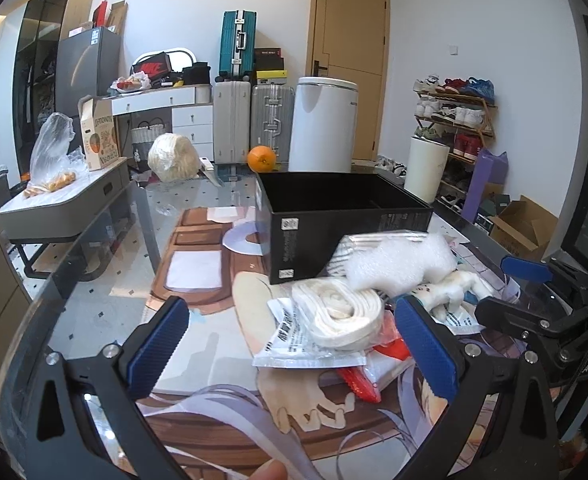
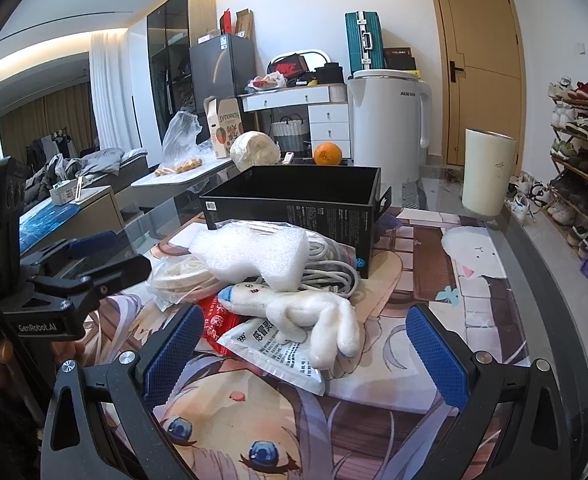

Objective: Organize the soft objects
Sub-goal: 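Lower the right gripper onto the white foam sheet and close it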

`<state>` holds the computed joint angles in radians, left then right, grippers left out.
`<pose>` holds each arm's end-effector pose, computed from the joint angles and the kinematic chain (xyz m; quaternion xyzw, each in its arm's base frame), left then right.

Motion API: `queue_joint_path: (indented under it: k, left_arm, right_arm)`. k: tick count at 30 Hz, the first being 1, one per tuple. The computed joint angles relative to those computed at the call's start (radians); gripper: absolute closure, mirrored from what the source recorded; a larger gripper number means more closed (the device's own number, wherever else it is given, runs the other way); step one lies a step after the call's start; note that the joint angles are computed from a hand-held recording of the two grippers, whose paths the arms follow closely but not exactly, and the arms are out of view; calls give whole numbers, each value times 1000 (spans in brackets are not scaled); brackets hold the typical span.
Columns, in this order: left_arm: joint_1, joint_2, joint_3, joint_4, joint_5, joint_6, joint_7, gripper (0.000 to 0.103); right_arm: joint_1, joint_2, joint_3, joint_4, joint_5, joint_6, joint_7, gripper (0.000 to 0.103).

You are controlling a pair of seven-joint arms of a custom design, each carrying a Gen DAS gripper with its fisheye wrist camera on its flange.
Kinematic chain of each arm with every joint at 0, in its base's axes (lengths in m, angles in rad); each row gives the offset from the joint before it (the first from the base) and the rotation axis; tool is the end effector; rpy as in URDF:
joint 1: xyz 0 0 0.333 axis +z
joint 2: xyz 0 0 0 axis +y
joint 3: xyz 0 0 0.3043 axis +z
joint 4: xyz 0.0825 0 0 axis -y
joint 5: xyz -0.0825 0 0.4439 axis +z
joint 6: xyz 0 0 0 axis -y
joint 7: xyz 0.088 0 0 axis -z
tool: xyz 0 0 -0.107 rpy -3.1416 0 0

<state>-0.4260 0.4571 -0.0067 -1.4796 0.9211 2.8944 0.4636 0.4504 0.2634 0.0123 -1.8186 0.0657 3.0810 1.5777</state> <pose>0.6908 -0.3699 0.4766 -0.5734 0.6435 -0.4086 0.3004 0.6505 0.3177 0.4761 -0.7292 0.4886 -0.2345 0.4178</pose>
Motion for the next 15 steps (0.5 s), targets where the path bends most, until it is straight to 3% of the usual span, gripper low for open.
queue_joint_path:
  k: [4, 8, 15]
  left_arm:
    - [11, -4, -12, -2, -22, -15, 27, 0]
    - [-11, -5, 20, 2, 25, -19, -46, 0]
    - [35, 12, -44, 20, -90, -51, 102, 0]
  right_arm:
    - [34, 9, -34, 21, -49, -14, 38, 0]
    - [25, 30, -17, 67, -58, -67, 27, 0]
    - [45, 74, -33, 152, -116, -141, 62, 0]
